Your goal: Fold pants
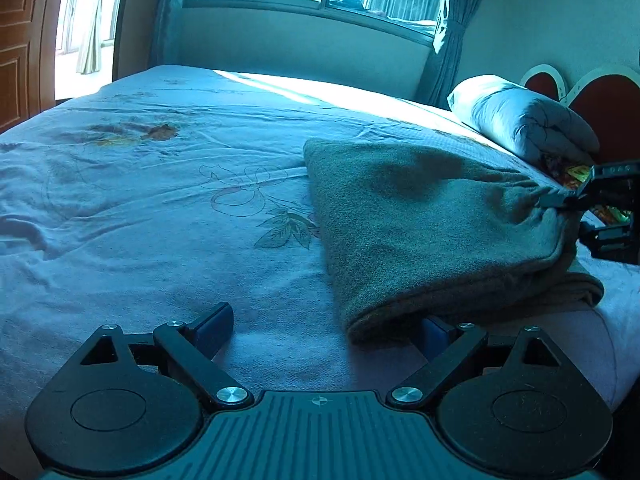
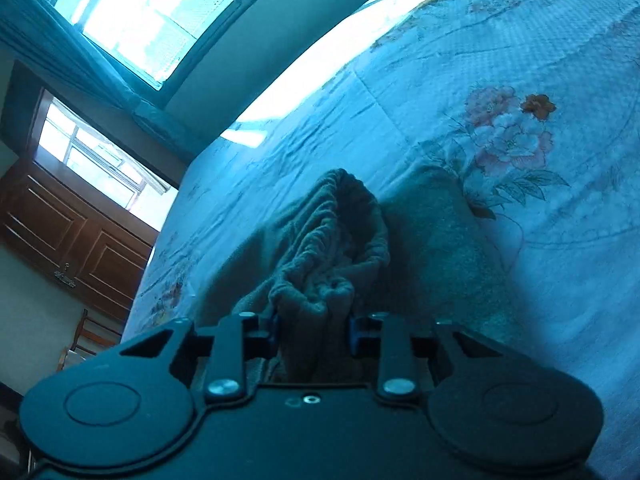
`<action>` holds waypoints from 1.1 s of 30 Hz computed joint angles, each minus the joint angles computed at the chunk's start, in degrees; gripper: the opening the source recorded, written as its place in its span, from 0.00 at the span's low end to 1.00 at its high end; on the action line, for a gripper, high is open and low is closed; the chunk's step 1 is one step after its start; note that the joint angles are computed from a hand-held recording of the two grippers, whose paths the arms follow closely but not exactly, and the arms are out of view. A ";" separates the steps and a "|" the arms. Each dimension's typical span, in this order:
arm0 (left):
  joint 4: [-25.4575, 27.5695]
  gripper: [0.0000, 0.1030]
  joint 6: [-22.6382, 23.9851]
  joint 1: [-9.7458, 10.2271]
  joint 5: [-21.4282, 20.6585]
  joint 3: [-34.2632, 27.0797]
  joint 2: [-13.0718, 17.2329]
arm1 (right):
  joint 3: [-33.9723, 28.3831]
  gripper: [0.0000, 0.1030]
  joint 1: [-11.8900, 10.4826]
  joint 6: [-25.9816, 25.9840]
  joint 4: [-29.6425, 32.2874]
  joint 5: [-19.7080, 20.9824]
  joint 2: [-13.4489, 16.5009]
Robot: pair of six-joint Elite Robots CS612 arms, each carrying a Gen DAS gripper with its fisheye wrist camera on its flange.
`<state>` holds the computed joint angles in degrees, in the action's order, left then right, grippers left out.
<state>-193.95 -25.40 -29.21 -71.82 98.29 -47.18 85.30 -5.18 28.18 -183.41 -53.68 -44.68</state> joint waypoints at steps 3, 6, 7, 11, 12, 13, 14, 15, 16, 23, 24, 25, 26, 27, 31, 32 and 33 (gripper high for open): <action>-2.86 0.90 -3.33 -0.08 2.40 1.06 0.07 | -0.81 0.20 -0.30 3.06 -8.55 5.29 -0.77; -5.49 0.90 -4.58 0.15 1.53 1.35 0.26 | 0.98 0.20 -0.81 3.70 -16.52 5.42 -1.71; -5.19 0.90 -4.24 -0.01 1.99 1.24 0.31 | 2.18 0.20 -1.16 3.49 -17.07 4.70 -1.84; -3.75 0.91 -4.40 0.12 1.29 1.01 0.54 | 4.74 0.20 -2.66 8.53 -3.89 -0.92 0.54; -3.69 0.91 -3.72 0.14 1.02 0.86 0.59 | 4.81 0.20 -4.03 11.87 -3.58 2.28 1.44; -3.40 0.91 -3.39 0.02 1.23 0.88 0.52 | 5.16 0.20 -4.11 12.82 -5.67 3.07 1.53; -3.06 0.91 -3.12 -0.09 1.60 0.95 0.46 | 5.54 0.21 -3.73 11.36 -7.13 1.75 1.36; -2.75 0.90 -3.11 -0.12 1.87 1.01 0.44 | 5.65 0.21 -3.34 8.77 -6.32 0.82 0.75; -2.67 0.90 -3.40 -0.07 1.71 1.02 0.42 | 5.55 0.21 -3.25 7.82 -5.95 0.56 0.51; -2.69 0.92 -2.16 -0.18 1.70 0.86 0.57 | 6.03 0.20 -3.69 9.22 -6.56 -0.15 0.77; -2.53 0.93 -1.82 -0.22 1.83 0.78 0.57 | 5.87 0.20 -4.05 11.59 -7.35 1.24 1.36; -2.43 0.93 -1.83 -0.20 1.72 0.79 0.52 | 5.80 0.20 -4.07 12.21 -7.68 1.67 1.38; -2.09 0.93 -2.18 -0.11 1.28 0.91 0.23 | 6.00 0.23 -4.07 11.29 -7.51 1.73 0.94; -1.96 0.93 -2.41 0.03 0.75 1.14 -0.09 | 6.21 0.24 -4.08 10.17 -7.48 1.97 0.52; -4.05 0.93 -4.38 0.57 -0.23 3.66 -1.69 | 8.11 0.33 -4.39 2.39 -7.60 -1.02 -1.99; -4.65 0.93 -4.38 0.70 -0.25 4.13 -1.99 | 8.66 0.33 -4.60 0.86 -8.52 -1.96 -2.52; -5.57 0.93 -4.42 0.81 0.09 4.52 -2.20 | 8.99 0.33 -4.81 0.29 -9.45 -2.57 -2.84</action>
